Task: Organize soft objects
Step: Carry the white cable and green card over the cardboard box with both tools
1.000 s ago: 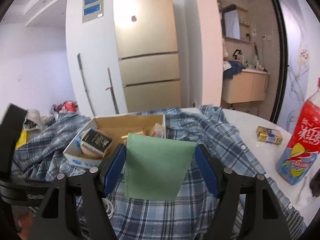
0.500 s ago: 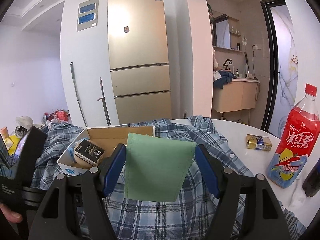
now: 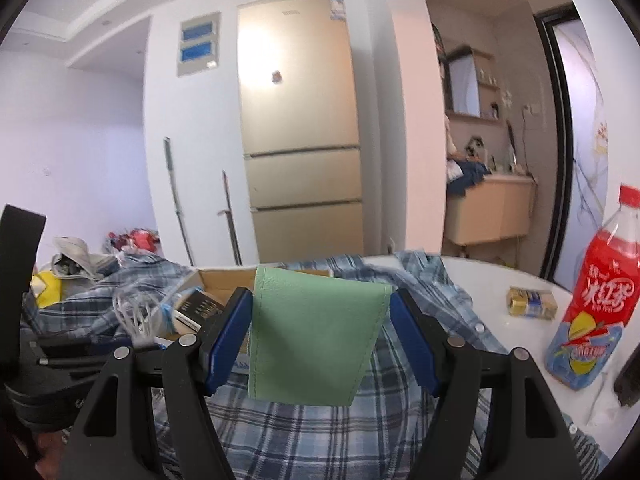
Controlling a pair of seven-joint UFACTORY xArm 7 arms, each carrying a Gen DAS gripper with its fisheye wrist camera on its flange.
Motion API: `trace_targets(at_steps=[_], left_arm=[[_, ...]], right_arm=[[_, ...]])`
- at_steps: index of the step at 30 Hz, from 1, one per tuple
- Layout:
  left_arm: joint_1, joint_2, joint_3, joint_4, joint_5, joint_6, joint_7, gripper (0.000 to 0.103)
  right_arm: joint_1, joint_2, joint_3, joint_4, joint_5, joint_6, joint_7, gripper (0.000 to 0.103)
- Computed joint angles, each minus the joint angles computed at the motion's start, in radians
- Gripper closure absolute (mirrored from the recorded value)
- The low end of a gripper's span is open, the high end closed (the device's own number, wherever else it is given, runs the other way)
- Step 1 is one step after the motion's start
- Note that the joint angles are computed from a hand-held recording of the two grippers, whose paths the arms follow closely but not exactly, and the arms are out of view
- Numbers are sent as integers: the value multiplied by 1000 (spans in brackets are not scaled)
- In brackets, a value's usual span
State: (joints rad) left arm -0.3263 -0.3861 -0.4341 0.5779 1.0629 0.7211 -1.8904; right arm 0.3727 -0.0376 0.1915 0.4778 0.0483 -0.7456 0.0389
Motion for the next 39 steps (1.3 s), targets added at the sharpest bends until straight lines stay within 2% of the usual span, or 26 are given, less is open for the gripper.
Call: trace_targets(at_steps=[3,6,9,13,17,22,25,27,31,32,33,37,38,39], left_arm=[[4,-26,-48,-17,102,72,-35,80],[-17,-20,-94,-26,175,168,-107,80],[-52,-15,-98,-31,211,227,-162,80],[-101,-14,-78,-35,236,272,-179,80],[-130,-34,-34,-34,223,257,-131,80],[-107,-68,7,20,165,235,30,80],[-70,-77,26,71,116,220,158,80],[-47,-65,30,117,64,237,260,80],[0,-88,36,155,12,201,328,80],[14,-94,35,162,7,189,333,80],[27,-98,36,168,2,174,344,80],[71,-63,59,225,-56,124,460,80],[90,-47,55,249,-65,134,471,80],[102,-34,49,266,-67,143,478,80]], right_arm=[[9,8,10,-20,-6,-83,-38,33],[12,12,7,-25,-33,-112,-44,33],[9,14,1,-24,-49,-114,-31,33],[2,14,-5,-22,-63,-104,-10,33],[-2,14,-7,-19,-75,-102,-6,33],[-9,-2,-11,-25,-100,-97,22,33],[1,-41,11,-20,-4,-29,-36,33],[0,-79,3,2,-22,50,-15,33],[5,-136,-63,111,-189,266,124,33],[11,-137,-71,141,-201,300,136,33],[-14,-134,-37,180,-172,337,112,33],[-130,-74,158,310,105,392,-127,33],[-132,-42,177,347,157,396,-148,33],[-113,-14,165,382,167,417,-140,33]])
